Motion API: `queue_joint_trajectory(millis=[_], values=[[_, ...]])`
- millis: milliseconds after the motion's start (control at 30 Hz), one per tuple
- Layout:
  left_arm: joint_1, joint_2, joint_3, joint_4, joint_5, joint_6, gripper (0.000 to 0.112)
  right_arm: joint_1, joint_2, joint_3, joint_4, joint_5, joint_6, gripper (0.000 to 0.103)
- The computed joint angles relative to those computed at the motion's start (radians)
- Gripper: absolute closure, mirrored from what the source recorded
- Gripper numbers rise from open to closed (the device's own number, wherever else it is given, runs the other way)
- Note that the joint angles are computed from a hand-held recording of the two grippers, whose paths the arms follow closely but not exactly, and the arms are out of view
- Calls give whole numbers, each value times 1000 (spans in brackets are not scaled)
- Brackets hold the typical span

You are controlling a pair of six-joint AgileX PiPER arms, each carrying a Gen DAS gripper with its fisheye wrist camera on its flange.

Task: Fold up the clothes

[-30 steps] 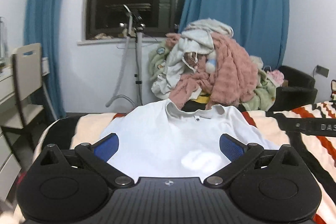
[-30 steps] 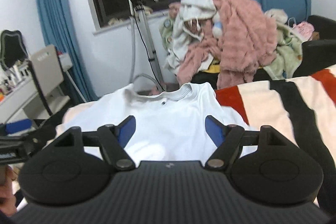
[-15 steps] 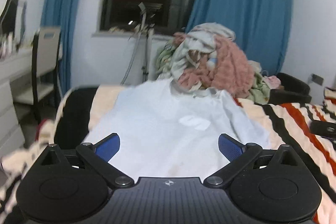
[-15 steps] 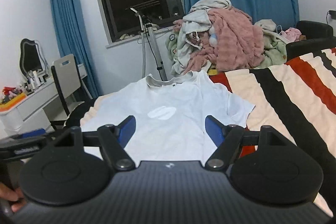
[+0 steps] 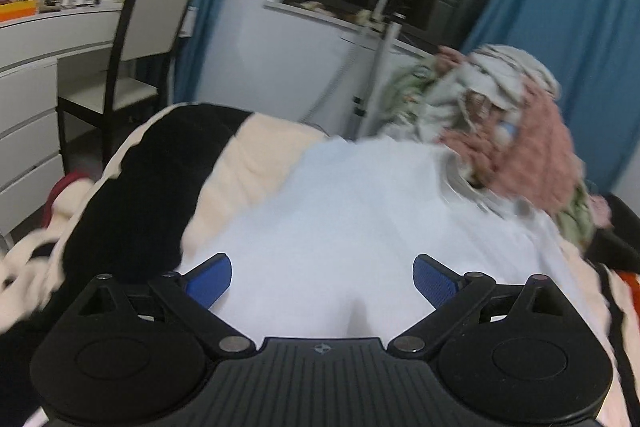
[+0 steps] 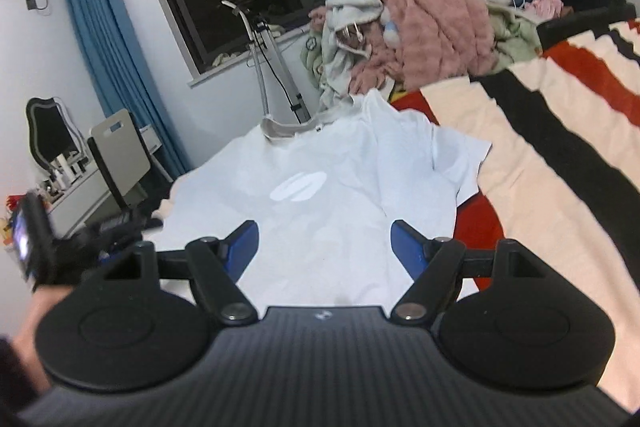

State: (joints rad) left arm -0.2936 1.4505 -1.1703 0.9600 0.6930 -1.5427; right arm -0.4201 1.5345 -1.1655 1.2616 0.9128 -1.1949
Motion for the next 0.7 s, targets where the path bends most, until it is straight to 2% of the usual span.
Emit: queue_joint_trajectory(millis=[167,300,400,467,500,567,700], values=[[139,276,-271,-14,-56,11,14,61,109,-38,3,-103,-11,29],[199,478,-516,-84,-1,84,21,114,218,-117,-5,-168,18,29],[216,584,-670,-134,66,171,37,145,269,-157,-7,-204,25,29],[215,633,-754,-163,105,249,67,153,299,-184,-15,-207,43,29],[211,659,-802,-179,132,296,76,156,311,-198,-25,-207,59,29],[177,686,-860,-132,182,331,107,160,327,-222,-54,-207,99,29],[67,764,-994,-2,262,449,108,155,332,-235,-113,-205,181,29]])
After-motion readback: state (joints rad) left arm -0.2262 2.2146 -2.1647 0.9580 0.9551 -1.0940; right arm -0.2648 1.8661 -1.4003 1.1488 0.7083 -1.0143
